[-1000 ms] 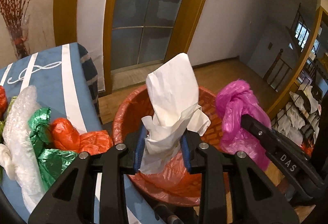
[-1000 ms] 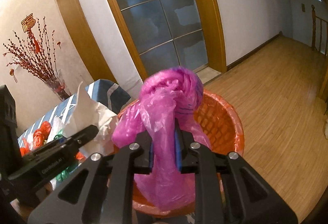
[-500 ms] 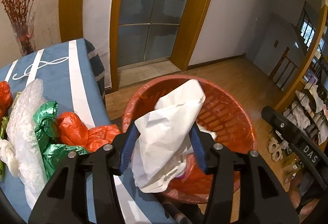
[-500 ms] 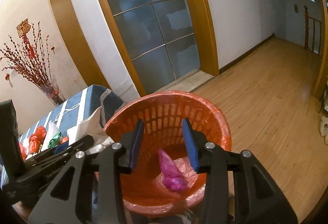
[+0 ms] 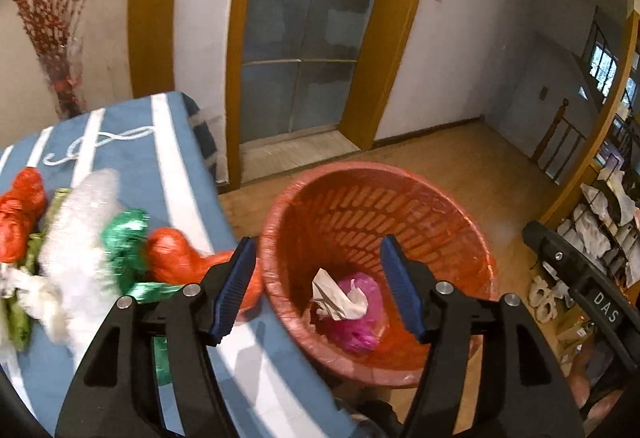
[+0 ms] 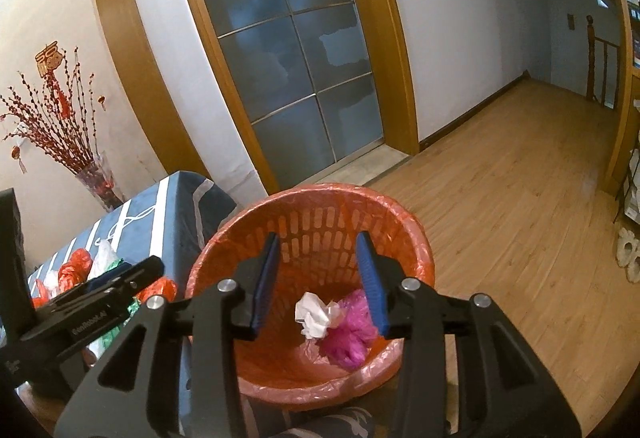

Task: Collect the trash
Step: 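Return to the table and grasp the red bag with the left tool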

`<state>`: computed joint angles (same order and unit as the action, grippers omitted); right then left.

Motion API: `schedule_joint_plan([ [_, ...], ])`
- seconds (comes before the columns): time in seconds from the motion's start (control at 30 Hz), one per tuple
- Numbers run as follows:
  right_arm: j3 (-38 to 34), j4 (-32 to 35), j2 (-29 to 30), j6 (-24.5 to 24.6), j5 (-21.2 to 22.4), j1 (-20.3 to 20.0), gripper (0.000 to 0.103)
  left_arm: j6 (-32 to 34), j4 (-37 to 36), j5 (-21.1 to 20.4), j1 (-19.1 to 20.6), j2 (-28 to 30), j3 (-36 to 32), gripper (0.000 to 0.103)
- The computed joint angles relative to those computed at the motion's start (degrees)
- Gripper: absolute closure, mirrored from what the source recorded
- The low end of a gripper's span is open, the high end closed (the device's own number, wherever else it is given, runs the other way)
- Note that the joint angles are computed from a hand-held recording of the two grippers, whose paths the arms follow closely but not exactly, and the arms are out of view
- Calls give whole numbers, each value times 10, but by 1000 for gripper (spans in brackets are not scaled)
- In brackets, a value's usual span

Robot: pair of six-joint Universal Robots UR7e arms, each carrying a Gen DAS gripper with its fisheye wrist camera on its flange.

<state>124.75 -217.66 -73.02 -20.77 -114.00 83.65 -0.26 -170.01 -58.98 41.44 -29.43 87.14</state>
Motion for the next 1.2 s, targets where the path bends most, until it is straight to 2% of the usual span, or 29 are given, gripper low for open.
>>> schedule_joint_plan([
  [0.47,-5,1,50,-31,-20,71,63,31,-117,130,8,-88,117,30],
  [0.57,-12,10,72,-27,-20,86,61,25,-133,159,20,-114,140,29],
  [0.77,-34,29,127,-26,-23,120,55,43,-199,255,51,-160,179,21],
  [0.9,-53,47,161,-27,-28,139,54,37,-208,293,81,-189,188,15],
  [1.03,-73,65,191,-27,-36,155,54,42,-209,305,105,-199,186,12],
  [1.2,-97,89,216,-23,-42,167,54,29,-158,293,130,-194,157,12],
])
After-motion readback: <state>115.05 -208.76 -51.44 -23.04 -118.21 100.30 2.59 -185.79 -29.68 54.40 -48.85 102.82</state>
